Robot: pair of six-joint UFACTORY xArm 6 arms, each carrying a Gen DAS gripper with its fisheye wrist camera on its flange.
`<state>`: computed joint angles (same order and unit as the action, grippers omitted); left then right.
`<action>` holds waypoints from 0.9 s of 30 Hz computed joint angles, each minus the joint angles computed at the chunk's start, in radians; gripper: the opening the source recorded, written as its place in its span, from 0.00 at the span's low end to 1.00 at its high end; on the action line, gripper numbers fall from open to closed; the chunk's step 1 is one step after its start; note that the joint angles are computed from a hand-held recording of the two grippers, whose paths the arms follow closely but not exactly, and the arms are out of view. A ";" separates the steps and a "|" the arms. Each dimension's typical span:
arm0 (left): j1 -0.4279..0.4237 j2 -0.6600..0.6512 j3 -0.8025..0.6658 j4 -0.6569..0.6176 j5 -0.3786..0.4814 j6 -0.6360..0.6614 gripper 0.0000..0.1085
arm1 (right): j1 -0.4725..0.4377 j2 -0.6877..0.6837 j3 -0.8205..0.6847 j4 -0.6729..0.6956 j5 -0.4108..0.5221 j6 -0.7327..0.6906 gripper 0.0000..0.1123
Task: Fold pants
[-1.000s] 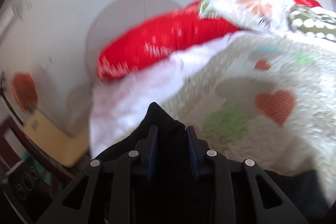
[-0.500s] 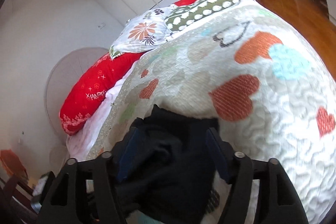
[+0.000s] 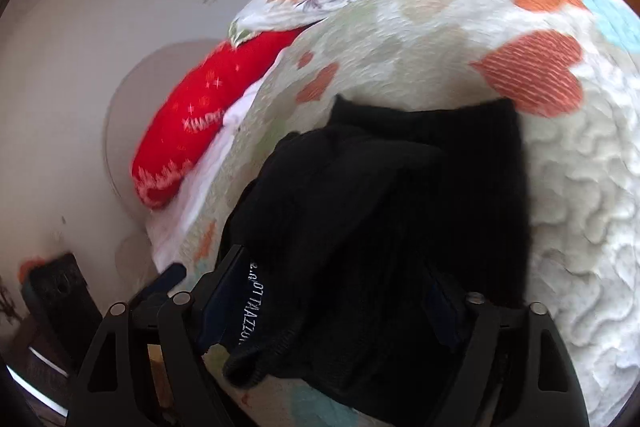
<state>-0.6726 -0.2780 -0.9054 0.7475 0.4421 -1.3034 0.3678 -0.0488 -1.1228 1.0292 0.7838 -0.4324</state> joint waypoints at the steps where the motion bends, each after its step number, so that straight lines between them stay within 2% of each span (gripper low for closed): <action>1: -0.003 0.000 -0.001 -0.008 0.004 -0.001 0.63 | 0.021 -0.002 -0.005 -0.057 -0.038 0.014 0.25; 2: -0.012 0.024 -0.028 -0.010 0.017 -0.003 0.63 | 0.026 -0.008 -0.007 -0.075 -0.049 0.012 0.17; 5: -0.029 0.049 -0.069 -0.010 0.028 -0.004 0.64 | 0.022 -0.077 0.010 -0.067 -0.085 -0.060 0.17; 8: -0.006 0.117 -0.113 -0.027 -0.015 0.018 0.64 | 0.004 -0.146 0.045 -0.198 -0.115 -0.020 0.18; 10: -0.007 0.158 -0.131 -0.073 -0.030 0.066 0.64 | -0.024 -0.145 0.061 -0.251 -0.075 0.027 0.24; 11: -0.010 0.179 -0.145 -0.092 -0.026 0.087 0.64 | -0.036 -0.126 0.060 -0.302 -0.047 0.078 0.31; 13: -0.019 0.211 -0.174 -0.161 0.008 0.156 0.63 | -0.052 -0.091 0.062 -0.372 0.007 0.150 0.35; 15: -0.018 0.207 -0.181 -0.160 0.013 0.160 0.63 | -0.074 -0.128 0.090 -0.319 -0.005 0.129 0.38; 17: -0.010 0.192 -0.181 -0.122 0.016 0.123 0.63 | -0.086 -0.163 0.096 -0.353 -0.058 0.158 0.44; 19: 0.000 0.189 -0.178 -0.121 -0.001 0.111 0.64 | -0.085 -0.154 0.055 -0.383 -0.083 0.161 0.45; 21: 0.005 0.196 -0.182 -0.131 -0.006 0.111 0.64 | -0.073 -0.101 -0.037 -0.354 -0.056 0.095 0.45; 24: 0.008 0.219 -0.182 -0.158 -0.016 0.134 0.64 | -0.017 0.040 -0.212 -0.344 -0.026 0.000 0.45; 27: 0.010 0.246 -0.190 -0.197 -0.018 0.170 0.64 | 0.041 0.217 -0.399 -0.410 0.014 -0.008 0.45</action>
<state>-0.6624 -0.0316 -1.0950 0.5502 0.4239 -1.1330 0.4091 0.1686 -1.5222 0.6195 0.7982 -0.4401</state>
